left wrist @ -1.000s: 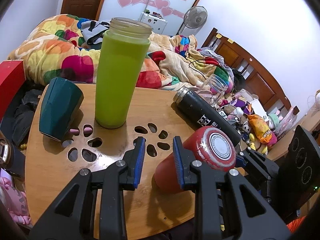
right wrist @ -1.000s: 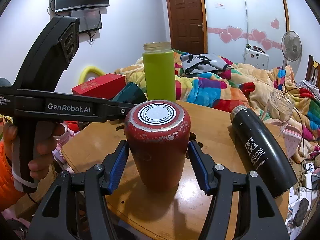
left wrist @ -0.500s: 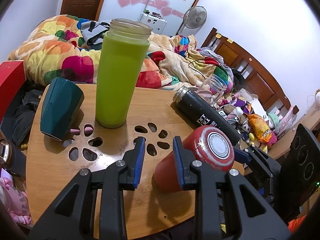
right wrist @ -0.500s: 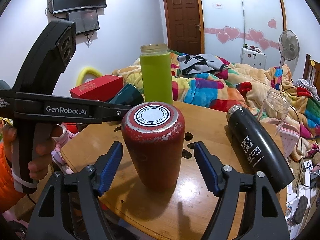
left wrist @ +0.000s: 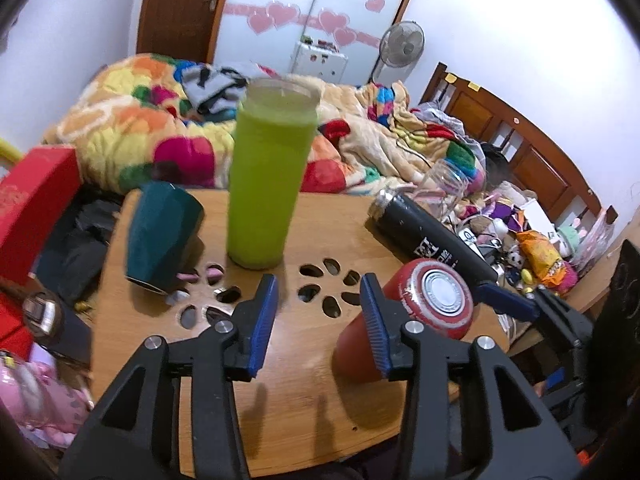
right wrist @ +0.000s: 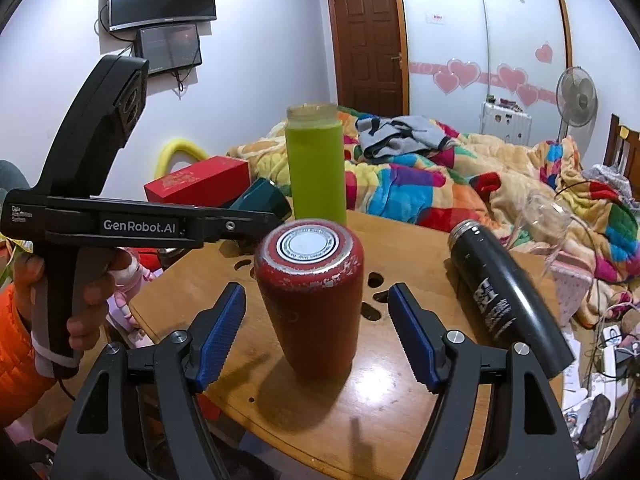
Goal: Flip cup upside down
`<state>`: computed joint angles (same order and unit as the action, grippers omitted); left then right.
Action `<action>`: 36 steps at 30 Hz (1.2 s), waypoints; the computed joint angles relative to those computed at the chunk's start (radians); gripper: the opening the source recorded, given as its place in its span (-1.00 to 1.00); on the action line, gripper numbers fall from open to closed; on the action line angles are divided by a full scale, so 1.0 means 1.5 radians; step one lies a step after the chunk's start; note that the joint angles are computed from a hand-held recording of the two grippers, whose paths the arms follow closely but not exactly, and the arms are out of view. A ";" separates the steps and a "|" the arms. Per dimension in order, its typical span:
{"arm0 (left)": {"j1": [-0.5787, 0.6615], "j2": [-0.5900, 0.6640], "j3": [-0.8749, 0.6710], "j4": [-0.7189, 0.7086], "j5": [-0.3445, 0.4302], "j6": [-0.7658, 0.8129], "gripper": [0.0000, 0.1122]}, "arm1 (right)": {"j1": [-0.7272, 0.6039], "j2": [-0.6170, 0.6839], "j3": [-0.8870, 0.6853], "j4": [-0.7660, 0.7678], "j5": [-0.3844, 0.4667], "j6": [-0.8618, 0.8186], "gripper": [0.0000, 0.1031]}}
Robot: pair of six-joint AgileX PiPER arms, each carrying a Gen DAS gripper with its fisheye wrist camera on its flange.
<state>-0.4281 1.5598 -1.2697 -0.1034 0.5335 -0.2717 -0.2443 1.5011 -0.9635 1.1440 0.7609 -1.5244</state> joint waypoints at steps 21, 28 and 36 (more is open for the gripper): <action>-0.390 -0.249 0.079 0.717 0.225 -0.598 0.83 | -0.230 -0.258 0.006 -0.001 0.139 0.146 1.00; -0.489 -0.287 0.104 0.775 0.316 -0.687 0.83 | -0.310 -0.311 0.004 -0.019 0.223 0.187 1.00; -0.546 -0.296 0.109 0.813 0.371 -0.725 0.83 | -0.373 -0.355 0.020 -0.010 0.288 0.162 1.00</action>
